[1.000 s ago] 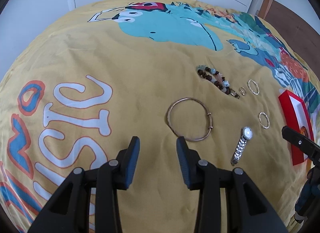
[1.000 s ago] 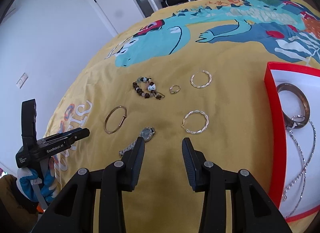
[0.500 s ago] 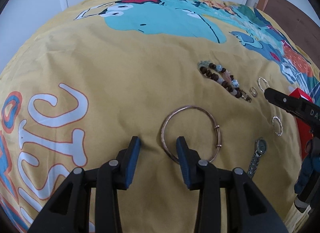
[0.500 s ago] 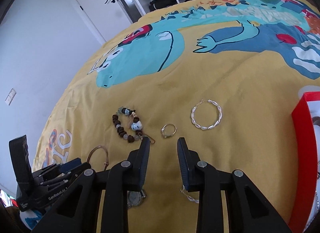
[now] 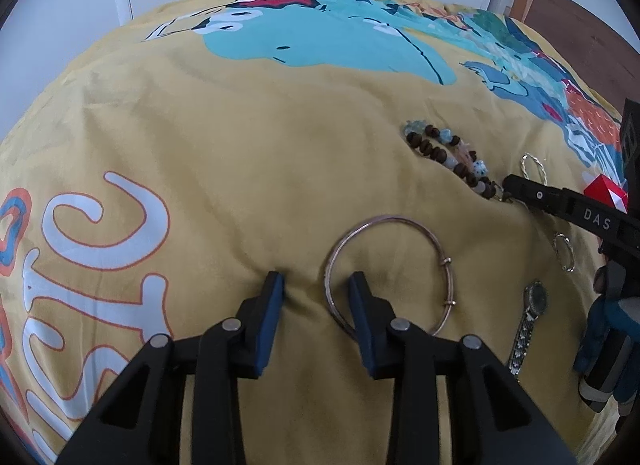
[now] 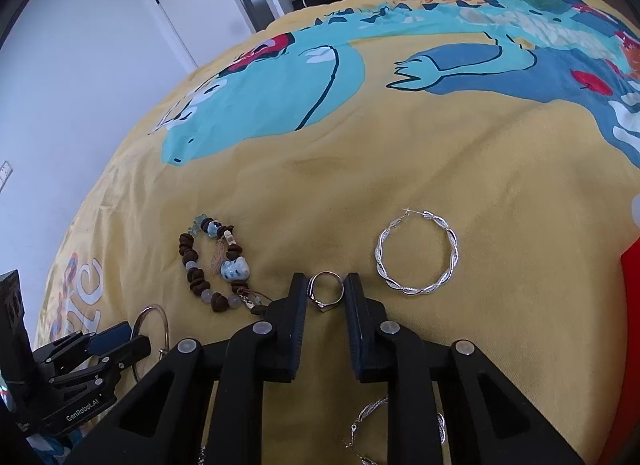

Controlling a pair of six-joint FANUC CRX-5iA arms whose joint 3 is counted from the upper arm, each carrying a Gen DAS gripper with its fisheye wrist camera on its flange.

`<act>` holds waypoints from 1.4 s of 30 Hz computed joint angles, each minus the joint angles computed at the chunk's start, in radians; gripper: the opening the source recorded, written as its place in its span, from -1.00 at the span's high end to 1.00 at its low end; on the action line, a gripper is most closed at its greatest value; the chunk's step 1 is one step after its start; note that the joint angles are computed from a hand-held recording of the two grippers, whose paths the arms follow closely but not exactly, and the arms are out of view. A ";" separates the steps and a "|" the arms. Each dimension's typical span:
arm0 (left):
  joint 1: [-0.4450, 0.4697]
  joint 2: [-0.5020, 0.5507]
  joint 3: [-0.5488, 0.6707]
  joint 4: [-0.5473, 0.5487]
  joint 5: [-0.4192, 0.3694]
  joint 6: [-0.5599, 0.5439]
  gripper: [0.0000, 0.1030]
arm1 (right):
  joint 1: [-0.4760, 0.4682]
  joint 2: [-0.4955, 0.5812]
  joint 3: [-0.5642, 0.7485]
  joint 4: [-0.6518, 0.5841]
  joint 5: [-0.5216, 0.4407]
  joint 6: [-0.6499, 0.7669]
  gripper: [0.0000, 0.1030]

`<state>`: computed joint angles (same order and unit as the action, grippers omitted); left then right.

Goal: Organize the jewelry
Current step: 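Grasp the silver clasp bangle with the left tool while the right tool grasps a small silver ring, then carry the bangle and ring to the red box and open both tools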

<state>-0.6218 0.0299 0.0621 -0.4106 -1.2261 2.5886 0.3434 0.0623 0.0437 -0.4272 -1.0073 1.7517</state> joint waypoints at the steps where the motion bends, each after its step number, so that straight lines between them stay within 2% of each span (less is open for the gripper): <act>1: -0.005 0.002 0.006 -0.008 -0.006 0.003 0.64 | -0.001 -0.002 -0.002 -0.002 0.001 0.003 0.63; 2: -0.007 0.002 0.009 -0.010 -0.007 0.005 0.82 | 0.001 -0.006 -0.005 0.001 0.003 0.007 0.63; 4: -0.010 0.000 0.015 -0.016 -0.012 0.016 0.86 | 0.000 -0.012 -0.007 -0.003 0.000 0.013 0.64; 11: -0.033 -0.008 0.046 -0.038 -0.058 0.050 0.87 | -0.038 -0.043 -0.002 -0.053 -0.036 0.040 0.64; 27: -0.153 0.006 0.174 -0.082 -0.258 0.121 0.90 | -0.122 -0.200 -0.027 -0.147 -0.182 0.086 0.65; 36: -0.255 0.053 0.290 -0.138 -0.386 0.140 0.90 | -0.221 -0.274 -0.025 -0.184 -0.271 0.128 0.65; 42: -0.299 0.102 0.388 -0.171 -0.448 0.119 0.90 | -0.323 -0.288 0.002 -0.224 -0.328 0.176 0.64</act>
<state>-0.9207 0.1321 0.4501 -0.5819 -1.6743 2.7077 0.0204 -0.2260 0.0461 -0.6511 -1.3351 1.9281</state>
